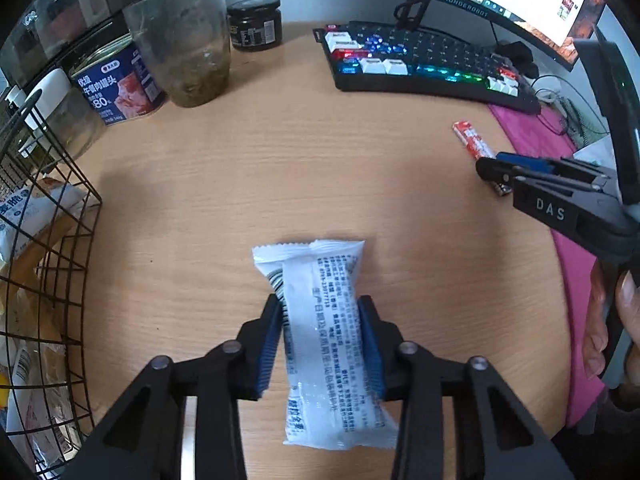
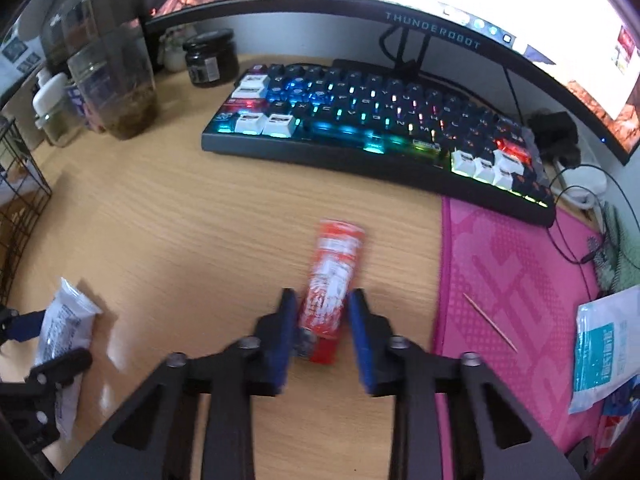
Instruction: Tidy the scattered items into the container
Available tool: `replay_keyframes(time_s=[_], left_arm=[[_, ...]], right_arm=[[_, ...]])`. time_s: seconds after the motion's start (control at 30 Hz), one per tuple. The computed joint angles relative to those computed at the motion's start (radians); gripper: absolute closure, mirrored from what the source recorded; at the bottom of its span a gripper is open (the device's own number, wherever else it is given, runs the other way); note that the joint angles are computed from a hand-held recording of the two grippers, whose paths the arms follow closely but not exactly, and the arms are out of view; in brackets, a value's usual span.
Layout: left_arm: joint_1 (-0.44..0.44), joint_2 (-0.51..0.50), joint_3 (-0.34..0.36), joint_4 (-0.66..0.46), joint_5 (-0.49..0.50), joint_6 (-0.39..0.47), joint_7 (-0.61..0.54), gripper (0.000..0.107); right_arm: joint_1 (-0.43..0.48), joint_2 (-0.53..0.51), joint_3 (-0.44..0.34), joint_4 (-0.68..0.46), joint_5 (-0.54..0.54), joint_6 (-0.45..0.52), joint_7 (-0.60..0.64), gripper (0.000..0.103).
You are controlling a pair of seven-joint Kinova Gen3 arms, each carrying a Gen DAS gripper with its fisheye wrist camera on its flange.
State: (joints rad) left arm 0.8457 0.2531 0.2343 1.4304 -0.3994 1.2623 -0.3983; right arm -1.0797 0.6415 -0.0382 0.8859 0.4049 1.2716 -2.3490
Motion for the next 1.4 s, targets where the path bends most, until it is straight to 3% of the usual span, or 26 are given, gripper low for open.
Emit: replay_keyframes(time_s=[0.17, 0.37, 0.57, 0.63, 0.7, 0.77, 0.87, 1.07, 1.17, 1.27, 1.33, 1.37, 1.4], left_arm=[[-0.011, -0.024, -0.002, -0.004, -0.021, 0.004, -0.010, 0.066], [-0.007, -0.080, 0.009, -0.025, -0.107, 0.037, 0.008, 0.066], [-0.033, -0.130, 0.037, -0.018, -0.140, 0.062, 0.007, 0.066], [-0.045, -0.137, 0.046, -0.003, -0.131, 0.051, 0.007, 0.066], [-0.059, -0.137, 0.052, 0.011, -0.111, 0.032, 0.003, 0.066], [-0.074, -0.131, 0.051, 0.025, -0.091, 0.006, -0.007, 0.066], [-0.098, -0.114, 0.043, 0.043, -0.057, -0.032, -0.034, 0.066], [-0.121, -0.088, 0.023, 0.053, -0.015, -0.070, -0.086, 0.066], [-0.124, -0.082, 0.015, 0.050, -0.009, -0.077, -0.100, 0.066], [-0.128, -0.074, 0.010, 0.048, 0.002, -0.086, -0.117, 0.066], [-0.129, -0.072, 0.007, 0.048, 0.010, -0.093, -0.125, 0.066], [-0.128, -0.072, 0.006, 0.049, 0.010, -0.096, -0.124, 0.066], [-0.127, -0.072, 0.004, 0.050, 0.009, -0.098, -0.122, 0.066]], right_arm=[[-0.020, -0.039, 0.009, 0.039, 0.034, -0.020, -0.038, 0.078], [-0.059, -0.042, 0.004, -0.024, 0.077, 0.016, -0.022, 0.080], [-0.054, -0.035, -0.004, -0.042, 0.047, 0.029, -0.022, 0.080], [-0.021, -0.028, -0.033, -0.046, 0.016, 0.022, -0.018, 0.074], [-0.008, -0.029, -0.017, -0.024, -0.025, -0.006, -0.051, 0.058], [0.010, -0.010, -0.021, -0.046, -0.064, 0.009, -0.080, 0.058], [0.008, 0.018, -0.004, -0.076, -0.075, 0.031, -0.128, 0.050], [0.011, 0.074, 0.008, -0.149, -0.093, 0.086, -0.123, 0.048], [-0.024, 0.107, 0.027, -0.197, -0.050, 0.130, -0.094, 0.048], [-0.047, 0.108, 0.027, -0.197, -0.041, 0.127, -0.043, 0.048], [-0.064, 0.098, 0.028, -0.175, -0.024, 0.110, -0.003, 0.061], [-0.068, 0.091, 0.025, -0.164, -0.021, 0.103, 0.011, 0.076], [-0.074, 0.089, 0.027, -0.159, -0.019, 0.105, 0.014, 0.078]])
